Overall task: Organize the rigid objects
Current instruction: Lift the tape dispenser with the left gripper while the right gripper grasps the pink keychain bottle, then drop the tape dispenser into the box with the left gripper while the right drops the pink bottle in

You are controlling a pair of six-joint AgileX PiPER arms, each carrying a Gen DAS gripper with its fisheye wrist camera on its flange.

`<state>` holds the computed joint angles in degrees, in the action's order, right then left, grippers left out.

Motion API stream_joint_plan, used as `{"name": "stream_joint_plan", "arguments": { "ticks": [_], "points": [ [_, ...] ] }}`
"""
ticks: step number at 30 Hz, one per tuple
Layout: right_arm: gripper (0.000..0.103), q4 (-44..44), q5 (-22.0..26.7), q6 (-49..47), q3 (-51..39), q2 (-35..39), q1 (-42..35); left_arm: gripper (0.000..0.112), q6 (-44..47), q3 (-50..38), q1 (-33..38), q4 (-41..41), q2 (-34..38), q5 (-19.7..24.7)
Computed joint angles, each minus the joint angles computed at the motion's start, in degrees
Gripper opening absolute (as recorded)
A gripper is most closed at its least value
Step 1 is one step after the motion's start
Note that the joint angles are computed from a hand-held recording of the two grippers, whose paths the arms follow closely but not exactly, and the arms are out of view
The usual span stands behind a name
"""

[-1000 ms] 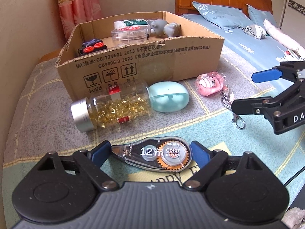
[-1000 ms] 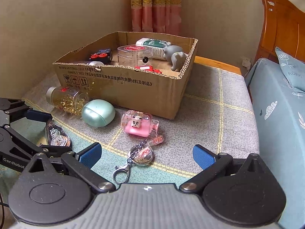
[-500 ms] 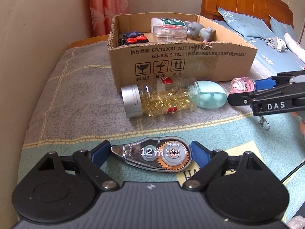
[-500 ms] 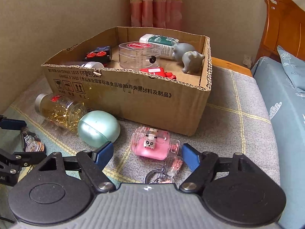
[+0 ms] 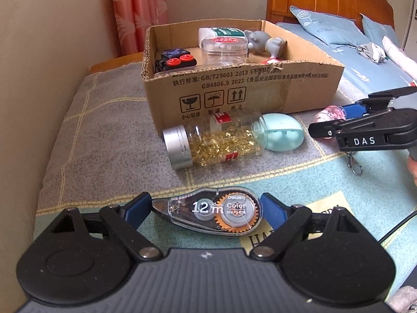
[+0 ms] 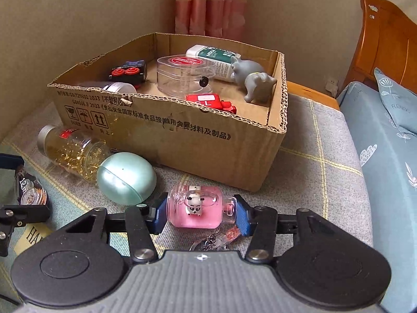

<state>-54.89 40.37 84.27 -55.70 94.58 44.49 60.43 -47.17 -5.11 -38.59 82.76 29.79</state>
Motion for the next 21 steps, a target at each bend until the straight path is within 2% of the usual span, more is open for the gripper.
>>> {"name": "stream_joint_plan", "arguments": {
  "ticks": [10, 21],
  "points": [
    [0.056, 7.4, 1.6, -13.3, 1.5, -9.9, 1.8, 0.089, -7.1, -4.1, -1.7, 7.9, -5.5, 7.0],
    [0.056, 12.6, 5.5, -23.2, 0.1, -18.0, 2.0, 0.089, -9.5, -15.5, -5.3, 7.1, -3.9, 13.3]
  ]
}}
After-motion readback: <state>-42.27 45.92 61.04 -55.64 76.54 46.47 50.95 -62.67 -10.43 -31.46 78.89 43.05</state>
